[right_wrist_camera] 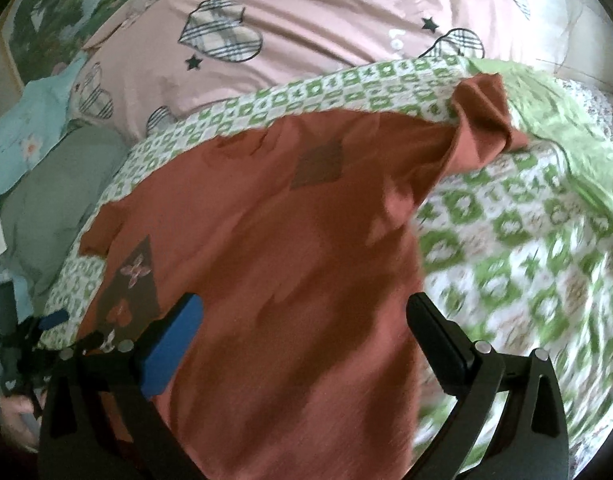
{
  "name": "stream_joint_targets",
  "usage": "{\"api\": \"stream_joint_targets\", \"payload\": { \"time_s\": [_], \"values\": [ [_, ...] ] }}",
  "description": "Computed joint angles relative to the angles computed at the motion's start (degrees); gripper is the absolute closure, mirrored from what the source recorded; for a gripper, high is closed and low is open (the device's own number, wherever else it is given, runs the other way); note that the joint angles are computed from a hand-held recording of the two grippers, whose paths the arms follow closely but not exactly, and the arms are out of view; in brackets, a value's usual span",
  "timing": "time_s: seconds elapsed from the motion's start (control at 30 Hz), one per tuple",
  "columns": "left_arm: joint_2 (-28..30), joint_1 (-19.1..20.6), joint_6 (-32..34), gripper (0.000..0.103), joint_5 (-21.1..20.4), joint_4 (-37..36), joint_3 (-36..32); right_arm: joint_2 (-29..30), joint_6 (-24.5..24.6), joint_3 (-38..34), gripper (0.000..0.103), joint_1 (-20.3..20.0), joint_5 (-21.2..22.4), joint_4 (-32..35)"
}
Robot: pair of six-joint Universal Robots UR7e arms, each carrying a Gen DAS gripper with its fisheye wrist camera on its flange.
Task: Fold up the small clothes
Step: 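Grasp the sweater sleeve nearest the right tool with the right tool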
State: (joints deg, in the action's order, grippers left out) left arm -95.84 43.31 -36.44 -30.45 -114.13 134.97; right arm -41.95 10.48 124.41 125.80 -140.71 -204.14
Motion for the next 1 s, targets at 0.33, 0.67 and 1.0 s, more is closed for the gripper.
{"api": "stream_joint_targets", "payload": {
  "time_s": [0.33, 0.67, 1.0],
  "values": [
    [5.0, 5.1, 7.1, 0.001, -1.6, -10.5, -3.3, -6.4, -10.7, -6.3, 0.034, -8.6, -1.5, -2.7],
    [12.3, 10.3, 9.0, 0.001, -4.0, -13.4, -8.4, -9.1, -16.0, -22.3, 0.047, -23.5, 0.8, 3.7],
    [17.9, 13.0, 11.1, 0.001, -6.8, -15.4, -11.3, -5.2, -13.0, -33.6, 0.069, -30.5, 1.4, 14.6]
  ]
}}
